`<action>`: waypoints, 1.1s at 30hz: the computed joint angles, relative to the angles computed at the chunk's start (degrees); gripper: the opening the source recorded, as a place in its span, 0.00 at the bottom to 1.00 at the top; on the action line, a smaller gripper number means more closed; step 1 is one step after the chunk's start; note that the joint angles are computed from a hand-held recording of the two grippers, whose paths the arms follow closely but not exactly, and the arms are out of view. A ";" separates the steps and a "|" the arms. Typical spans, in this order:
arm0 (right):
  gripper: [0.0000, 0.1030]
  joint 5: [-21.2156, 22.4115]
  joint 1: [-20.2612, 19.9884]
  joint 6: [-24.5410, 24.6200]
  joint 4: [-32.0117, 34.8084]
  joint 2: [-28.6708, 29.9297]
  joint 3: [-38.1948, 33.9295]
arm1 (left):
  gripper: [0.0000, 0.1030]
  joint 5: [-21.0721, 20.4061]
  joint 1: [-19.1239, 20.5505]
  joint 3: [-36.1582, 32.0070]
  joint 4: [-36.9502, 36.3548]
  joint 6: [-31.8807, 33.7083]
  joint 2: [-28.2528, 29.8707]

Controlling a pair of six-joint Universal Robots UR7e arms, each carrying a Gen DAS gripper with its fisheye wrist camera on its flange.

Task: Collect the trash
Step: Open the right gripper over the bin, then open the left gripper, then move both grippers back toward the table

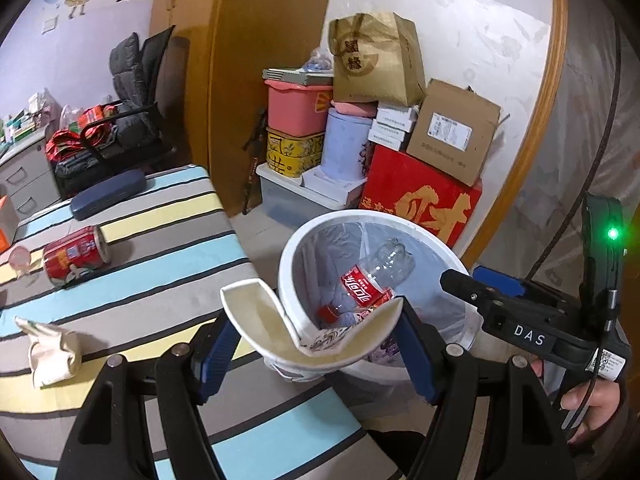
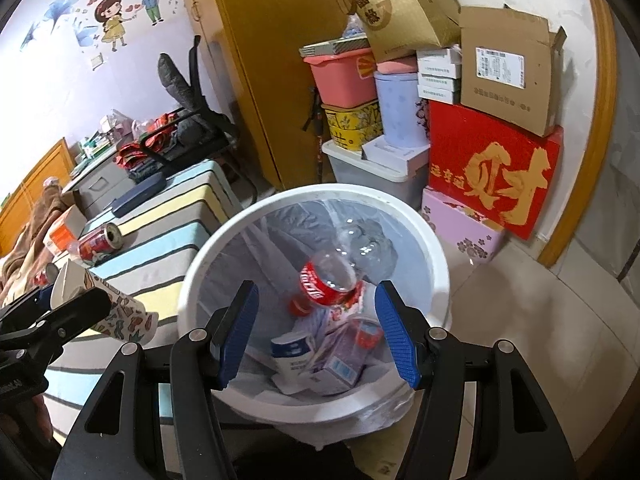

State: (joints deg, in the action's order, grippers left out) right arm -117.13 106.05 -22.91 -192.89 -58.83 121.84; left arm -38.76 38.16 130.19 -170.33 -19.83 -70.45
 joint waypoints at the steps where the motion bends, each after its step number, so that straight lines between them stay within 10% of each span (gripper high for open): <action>1: 0.60 0.09 0.25 -0.03 -0.11 0.12 0.03 | 0.73 0.69 -0.30 0.49 -0.02 -0.18 -0.54; 12: 0.60 0.95 1.73 0.00 -1.70 1.01 0.32 | 0.73 2.14 -0.50 2.46 -0.04 -0.20 -3.52; 33: 0.60 -1.56 -0.56 1.55 -3.97 -0.60 1.21 | 0.84 -6.10 3.24 -6.81 -3.73 7.29 7.78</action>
State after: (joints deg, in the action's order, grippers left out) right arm -118.69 105.49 -21.36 -196.86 -59.43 123.05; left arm -44.86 41.41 123.38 -174.06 -12.54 -62.67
